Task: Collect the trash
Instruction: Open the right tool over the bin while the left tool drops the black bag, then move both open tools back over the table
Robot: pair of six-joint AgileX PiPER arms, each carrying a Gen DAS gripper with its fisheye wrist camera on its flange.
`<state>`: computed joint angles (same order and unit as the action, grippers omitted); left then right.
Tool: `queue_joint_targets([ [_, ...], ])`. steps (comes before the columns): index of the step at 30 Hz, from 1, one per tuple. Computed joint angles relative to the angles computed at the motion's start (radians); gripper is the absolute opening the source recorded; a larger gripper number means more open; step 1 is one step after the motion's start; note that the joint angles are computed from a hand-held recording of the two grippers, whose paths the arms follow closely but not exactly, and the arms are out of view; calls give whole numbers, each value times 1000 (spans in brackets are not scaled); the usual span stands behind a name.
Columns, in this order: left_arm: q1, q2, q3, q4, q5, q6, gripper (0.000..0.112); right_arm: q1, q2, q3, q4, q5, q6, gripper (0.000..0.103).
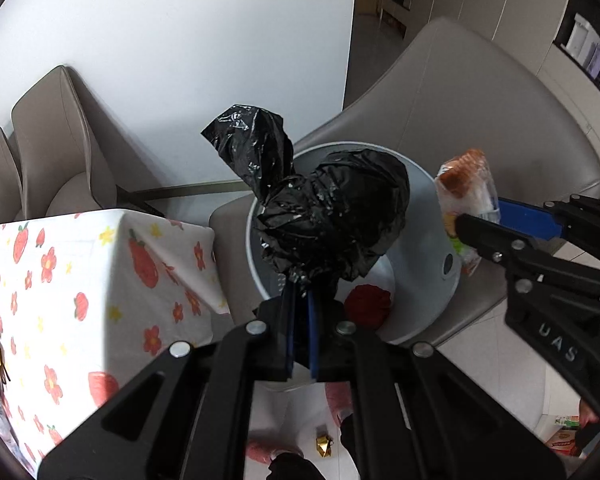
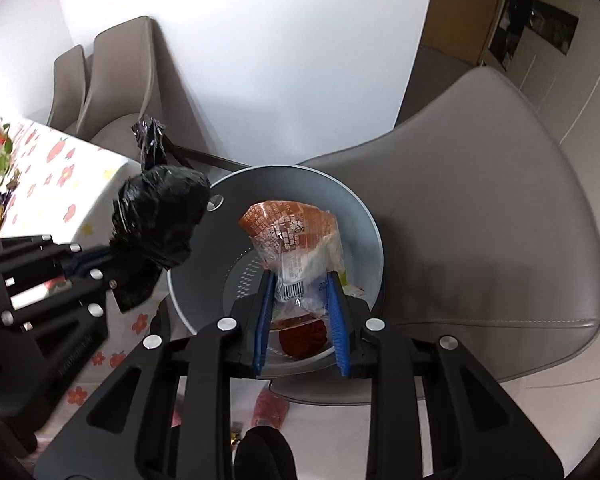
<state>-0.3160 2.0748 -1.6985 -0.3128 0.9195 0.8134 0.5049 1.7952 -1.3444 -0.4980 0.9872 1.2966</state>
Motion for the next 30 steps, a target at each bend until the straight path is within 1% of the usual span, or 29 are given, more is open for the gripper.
queue_joint_targets([
  [2,-9,11,3,16,-10,-5,6,-13,-6,20,17,-6,-10,27],
  [3,-19,11,15,30,-32,-14,6,-19,-2,9,22,-2,-16,27],
  [5,-19,3,50,39,-66,-2,9,-33,-5,22,28,-22,-20,28],
  [6,-28,8,52,51,-78,-15,9,-32,-9,32,24,-28,-14,30],
  [8,-28,29,33,55,-65,-19,10,-26,-18,40,17,-22,-8,36],
  [12,-30,59,-7,66,-31,-45,11,-12,-32,48,-1,-1,13,38],
  [14,-24,63,-17,59,-15,-47,20,-14,-46,63,-12,0,22,38],
  [16,-18,45,4,41,-32,-41,61,-13,-65,78,-20,5,28,38],
  [17,-13,27,30,22,-60,-30,67,-10,-70,79,-24,10,32,38],
  [18,-10,14,49,5,-80,-16,69,-5,-75,80,-30,17,40,38],
  [21,-3,-6,68,-5,-94,6,69,2,-73,58,-39,34,39,38],
  [25,38,-22,78,-18,-108,26,69,20,-49,12,-40,48,6,38],
  [28,95,-28,65,-15,-105,19,69,33,0,-71,-26,51,-55,38],
  [30,138,-22,41,-6,-100,5,69,44,60,-165,-10,53,-118,38],
])
